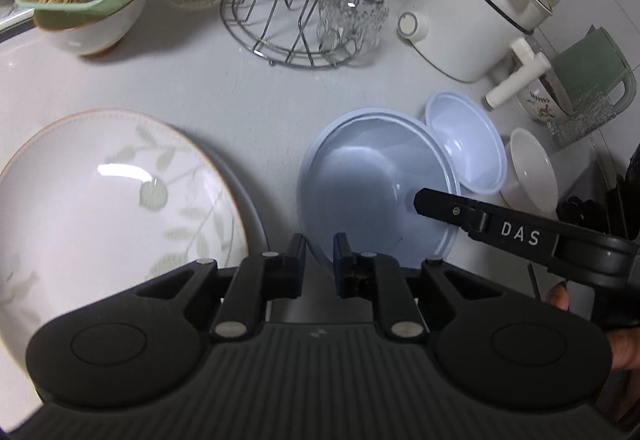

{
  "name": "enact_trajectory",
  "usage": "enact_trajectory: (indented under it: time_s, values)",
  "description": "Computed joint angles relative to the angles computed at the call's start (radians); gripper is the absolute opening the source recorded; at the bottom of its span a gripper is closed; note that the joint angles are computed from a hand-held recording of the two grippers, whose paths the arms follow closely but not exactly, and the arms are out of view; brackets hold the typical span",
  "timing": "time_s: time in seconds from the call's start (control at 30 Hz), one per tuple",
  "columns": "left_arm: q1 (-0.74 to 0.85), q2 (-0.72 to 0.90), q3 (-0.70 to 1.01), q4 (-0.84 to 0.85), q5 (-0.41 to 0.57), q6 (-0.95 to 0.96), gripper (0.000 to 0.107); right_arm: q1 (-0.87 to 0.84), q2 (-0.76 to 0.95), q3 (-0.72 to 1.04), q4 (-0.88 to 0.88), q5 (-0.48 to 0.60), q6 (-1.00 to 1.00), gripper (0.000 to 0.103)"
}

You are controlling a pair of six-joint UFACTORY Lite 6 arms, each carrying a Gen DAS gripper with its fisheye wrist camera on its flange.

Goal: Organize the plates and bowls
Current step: 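Close both grippers on the rim of the light blue bowl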

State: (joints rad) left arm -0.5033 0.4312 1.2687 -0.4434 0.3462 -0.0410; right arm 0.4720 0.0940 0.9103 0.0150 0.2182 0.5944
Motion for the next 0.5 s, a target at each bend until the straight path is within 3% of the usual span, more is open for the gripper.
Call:
enact_trajectory:
  time_s: [0.23, 0.37, 0.5]
  values:
    - [-0.007, -0.002, -0.004, 0.083, 0.016, -0.100, 0.017, 0.015, -0.035, -0.013, -0.007, 0.023, 0.018, 0.018]
    - [0.008, 0.039, 0.020, 0.019, 0.021, -0.059, 0.017, 0.037, -0.005, -0.007, -0.139, 0.030, 0.166, 0.018]
    - [-0.005, 0.065, 0.041, 0.055, 0.023, -0.071, 0.017, 0.022, 0.009, -0.019, -0.079, 0.017, 0.119, 0.018]
